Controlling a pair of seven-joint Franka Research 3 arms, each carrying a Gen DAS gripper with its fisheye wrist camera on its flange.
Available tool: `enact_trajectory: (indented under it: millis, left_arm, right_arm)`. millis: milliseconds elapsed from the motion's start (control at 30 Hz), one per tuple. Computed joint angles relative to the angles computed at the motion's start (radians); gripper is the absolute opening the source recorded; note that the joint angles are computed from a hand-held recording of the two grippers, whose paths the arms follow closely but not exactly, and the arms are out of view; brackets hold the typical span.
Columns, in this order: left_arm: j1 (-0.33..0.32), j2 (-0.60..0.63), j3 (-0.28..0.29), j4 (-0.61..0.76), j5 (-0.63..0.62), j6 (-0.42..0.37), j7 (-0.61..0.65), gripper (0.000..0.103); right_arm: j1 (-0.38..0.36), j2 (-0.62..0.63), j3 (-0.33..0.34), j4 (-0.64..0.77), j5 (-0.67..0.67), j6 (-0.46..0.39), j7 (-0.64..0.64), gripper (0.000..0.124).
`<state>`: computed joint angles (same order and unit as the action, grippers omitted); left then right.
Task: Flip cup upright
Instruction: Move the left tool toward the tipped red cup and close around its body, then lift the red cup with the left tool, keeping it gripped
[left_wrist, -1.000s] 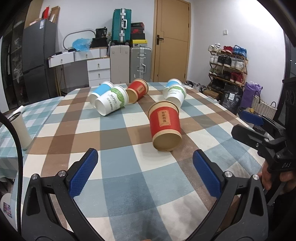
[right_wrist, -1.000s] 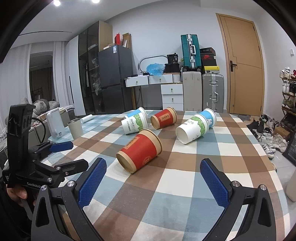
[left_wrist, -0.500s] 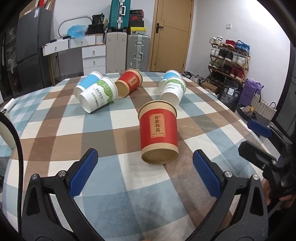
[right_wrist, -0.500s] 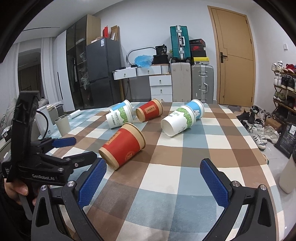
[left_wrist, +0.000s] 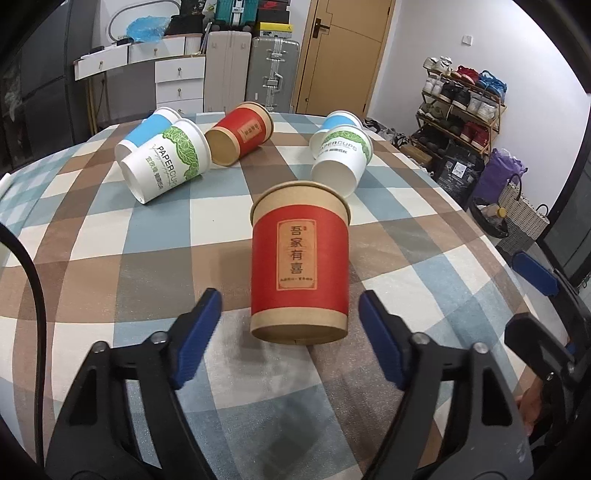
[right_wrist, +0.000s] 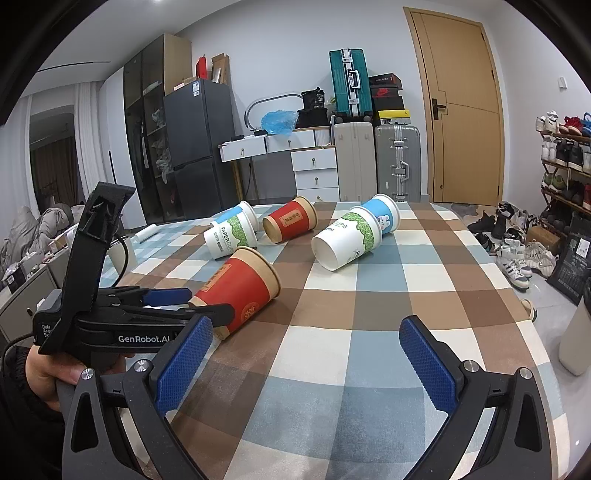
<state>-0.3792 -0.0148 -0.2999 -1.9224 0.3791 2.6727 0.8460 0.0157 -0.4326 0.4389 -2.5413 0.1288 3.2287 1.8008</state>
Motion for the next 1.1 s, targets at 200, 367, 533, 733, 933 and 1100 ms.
enact_trajectory:
  millis: [200,367,533,733,933,1100]
  left_arm:
    - [-0.002,-0.01,-0.001,-0.02,-0.05,0.016,0.013,0.053]
    - [0.003,-0.055,-0.012,-0.052,0.036,0.007,-0.109,0.053]
    - [0.012,-0.133,-0.026,-0.113,0.084,0.007,-0.219,0.053]
    - [0.031,-0.253,-0.054,-0.21,0.142,0.011,-0.336,0.053]
    - [0.038,-0.359,-0.079,-0.298,0.13,0.028,-0.392,0.053]
    - [0.025,-0.411,-0.091,-0.349,0.099,0.025,-0.41,0.053]
  right_arm:
    - [0.007,0.001,-0.008,-0.001,0.001,-0.002,0.006,0.103]
    - [0.01,0.001,-0.011,-0.001,-0.002,-0.001,0.006,0.103]
    - [0.004,0.001,-0.002,-0.001,-0.002,0.006,0.001,0.103]
    - [0.035,0.004,-0.016,0.001,0.004,0.006,-0.01,0.103]
    - [-0.017,-0.004,0.043,0.005,-0.011,-0.015,0.005,0.103]
    - [-0.03,-0.013,0.053,0.0,-0.032,-0.028,0.036,0.103]
